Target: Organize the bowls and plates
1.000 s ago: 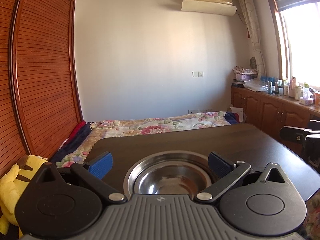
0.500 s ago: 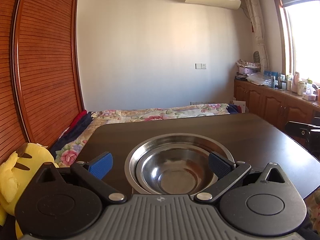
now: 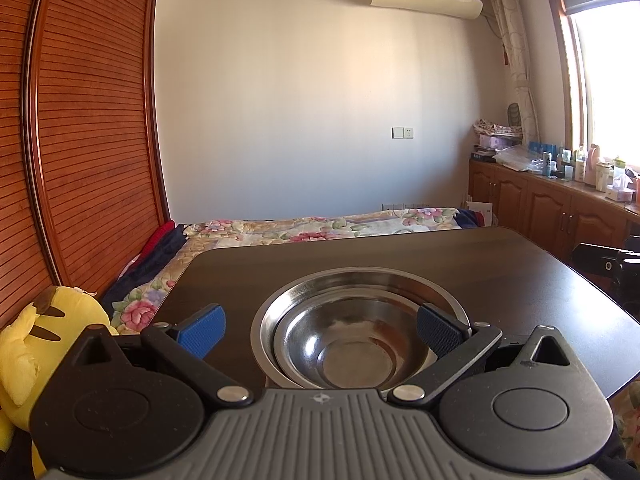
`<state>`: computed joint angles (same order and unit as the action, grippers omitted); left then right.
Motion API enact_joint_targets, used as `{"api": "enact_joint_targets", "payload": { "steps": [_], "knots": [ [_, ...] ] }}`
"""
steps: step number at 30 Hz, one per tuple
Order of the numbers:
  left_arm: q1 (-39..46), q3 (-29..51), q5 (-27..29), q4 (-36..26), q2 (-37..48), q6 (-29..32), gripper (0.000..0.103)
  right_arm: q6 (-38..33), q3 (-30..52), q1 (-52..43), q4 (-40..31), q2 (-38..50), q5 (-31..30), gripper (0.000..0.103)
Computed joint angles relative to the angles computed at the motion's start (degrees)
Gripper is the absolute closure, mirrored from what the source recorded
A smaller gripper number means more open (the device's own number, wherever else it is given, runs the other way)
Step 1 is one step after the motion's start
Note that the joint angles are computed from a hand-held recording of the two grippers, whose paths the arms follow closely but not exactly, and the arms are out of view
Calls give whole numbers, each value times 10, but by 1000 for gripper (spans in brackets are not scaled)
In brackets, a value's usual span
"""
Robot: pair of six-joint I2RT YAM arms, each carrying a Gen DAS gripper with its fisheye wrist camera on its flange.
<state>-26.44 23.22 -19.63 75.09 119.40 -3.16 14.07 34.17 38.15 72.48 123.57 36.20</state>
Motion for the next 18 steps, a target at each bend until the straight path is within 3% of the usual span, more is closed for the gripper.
{"api": "enact_joint_targets", "payload": {
  "steps": [18],
  "knots": [
    [1, 0, -1, 0, -1, 0, 0, 1, -2, -3, -7, -8, -4, 0]
  ]
}}
